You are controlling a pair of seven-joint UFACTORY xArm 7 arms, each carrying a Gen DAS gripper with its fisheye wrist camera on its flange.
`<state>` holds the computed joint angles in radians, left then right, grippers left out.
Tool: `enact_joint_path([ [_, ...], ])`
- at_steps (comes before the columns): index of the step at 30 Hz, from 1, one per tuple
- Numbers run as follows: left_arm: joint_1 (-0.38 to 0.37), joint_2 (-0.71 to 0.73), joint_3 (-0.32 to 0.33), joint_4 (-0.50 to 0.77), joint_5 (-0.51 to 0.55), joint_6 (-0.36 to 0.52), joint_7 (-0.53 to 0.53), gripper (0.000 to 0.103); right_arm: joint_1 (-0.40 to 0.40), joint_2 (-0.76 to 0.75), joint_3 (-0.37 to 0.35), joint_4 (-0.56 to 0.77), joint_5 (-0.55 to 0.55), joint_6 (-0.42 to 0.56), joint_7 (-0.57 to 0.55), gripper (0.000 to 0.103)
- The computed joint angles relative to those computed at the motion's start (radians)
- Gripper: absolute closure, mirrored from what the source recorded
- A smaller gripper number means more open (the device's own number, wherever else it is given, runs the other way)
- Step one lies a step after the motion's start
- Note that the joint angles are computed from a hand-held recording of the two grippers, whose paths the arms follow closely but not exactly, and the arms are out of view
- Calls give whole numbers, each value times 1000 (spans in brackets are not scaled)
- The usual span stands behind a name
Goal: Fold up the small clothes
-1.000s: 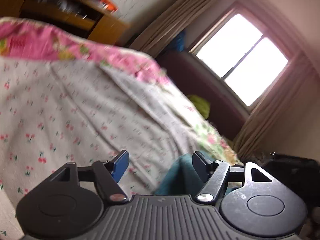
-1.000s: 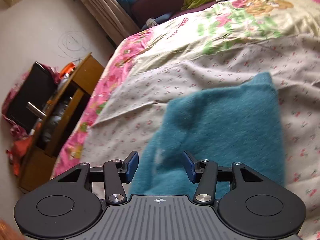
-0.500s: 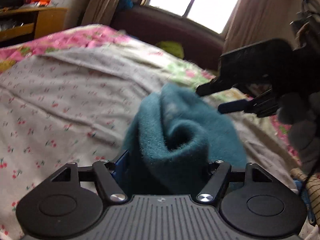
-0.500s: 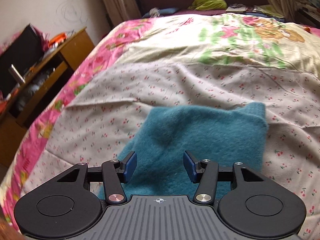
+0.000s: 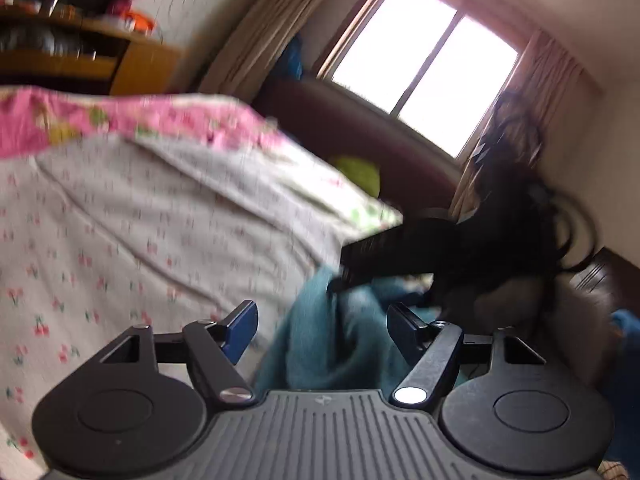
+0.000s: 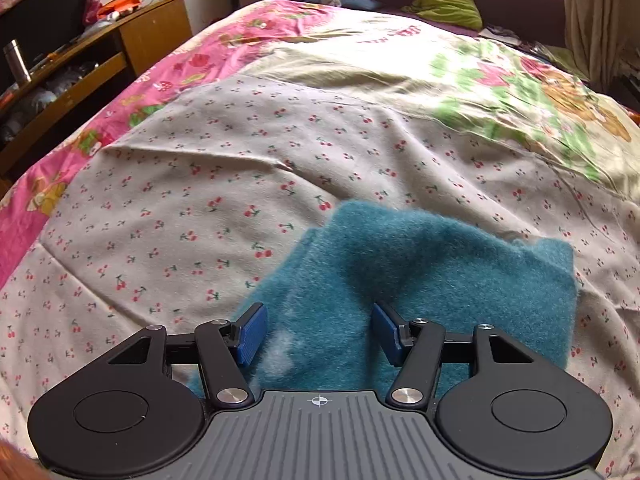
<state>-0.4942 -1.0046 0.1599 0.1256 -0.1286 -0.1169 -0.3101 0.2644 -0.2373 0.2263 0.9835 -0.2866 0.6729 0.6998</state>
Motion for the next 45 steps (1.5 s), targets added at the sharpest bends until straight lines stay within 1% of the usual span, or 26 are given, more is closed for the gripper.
enact_joint_path([
  [2, -22, 8, 10, 2, 15, -25, 19, 21, 1, -9, -8, -9, 10, 2, -15, 49],
  [5, -63, 81, 36, 40, 37, -13, 58, 22, -2, -13, -10, -12, 20, 4, -22, 51],
  [6, -67, 99, 35, 49, 41, -9, 68, 23, -1, -14, -12, -14, 30, -2, -25, 55],
  [7, -70, 117, 36, 58, 45, -9, 79, 26, 1, -17, -17, -19, 43, -13, -32, 62],
  [8, -69, 125, 31, 65, 46, 4, 87, 30, 1, -22, -20, -27, 54, -24, -36, 66],
  [9, -62, 133, 21, 71, 45, 26, 89, 42, 0, -30, -24, -37, 67, -36, -38, 71],
  [10, -51, 137, 10, 76, 39, 49, 89, 48, 1, -40, -30, -47, 85, -47, -45, 78],
  [12, -59, 131, 25, 72, 23, 57, 97, 52, 5, -68, -44, -73, 136, -76, -60, 84],
  [13, -75, 124, 46, 69, 13, 54, 106, 55, 5, -83, -50, -86, 160, -90, -63, 85],
  [15, -90, 105, 60, 59, -2, 53, 115, 59, 5, -117, -57, -111, 203, -119, -66, 86],
  [18, -142, 39, 118, 30, -26, 29, 134, 75, 0, -157, -54, -127, 241, -153, -65, 87],
  [21, -98, 9, 82, 13, -43, 20, 108, 77, -3, -165, -42, -117, 256, -176, -63, 89],
  [24, -44, 28, 50, 27, -56, 84, 79, 80, 3, -134, -34, -102, 279, -211, -57, 96],
  [25, -36, 34, 51, 32, -62, 105, 74, 80, 7, -116, -31, -96, 284, -225, -55, 101],
  [27, -14, 40, 49, 37, -78, 141, 64, 81, 43, -73, -50, -90, 340, -276, -88, 101],
  [29, 31, 62, 20, 48, -86, 188, 50, 82, 23, -23, -12, -61, 283, -281, -58, 101],
  [30, 63, 76, -5, 55, -87, 216, 40, 87, 12, -8, 3, -49, 249, -274, -34, 101],
  [31, 64, 87, 7, 59, -96, 232, 43, 88, 11, -3, 5, -44, 239, -264, -16, 96],
  [32, 46, 89, 37, 60, -114, 232, 53, 88, 12, -6, 3, -42, 233, -255, -4, 96],
  [35, 16, 63, 76, 34, -150, 168, 79, 88, -11, -47, 16, -50, 146, -208, 19, 89],
  [36, 17, 55, 70, 27, -149, 151, 82, 88, -23, -60, 29, -48, 102, -178, 29, 81],
  [37, 11, 44, 69, 20, -147, 132, 88, 88, -32, -65, 42, -40, 60, -144, 31, 66],
  [39, -11, 15, 79, 3, -141, 84, 100, 87, -31, -54, 57, -12, 3, -71, 13, 46],
  [41, -17, -9, 70, -13, -123, 33, 102, 84, -24, -31, 72, 9, -53, -24, 4, 45],
  [42, -26, -16, 74, -16, -110, 20, 107, 80, -12, -10, 71, 27, -62, 6, -15, 45],
  [45, -62, 17, 89, 12, -70, 58, 134, 69, 8, 46, 66, 68, -104, 66, -9, 45],
])
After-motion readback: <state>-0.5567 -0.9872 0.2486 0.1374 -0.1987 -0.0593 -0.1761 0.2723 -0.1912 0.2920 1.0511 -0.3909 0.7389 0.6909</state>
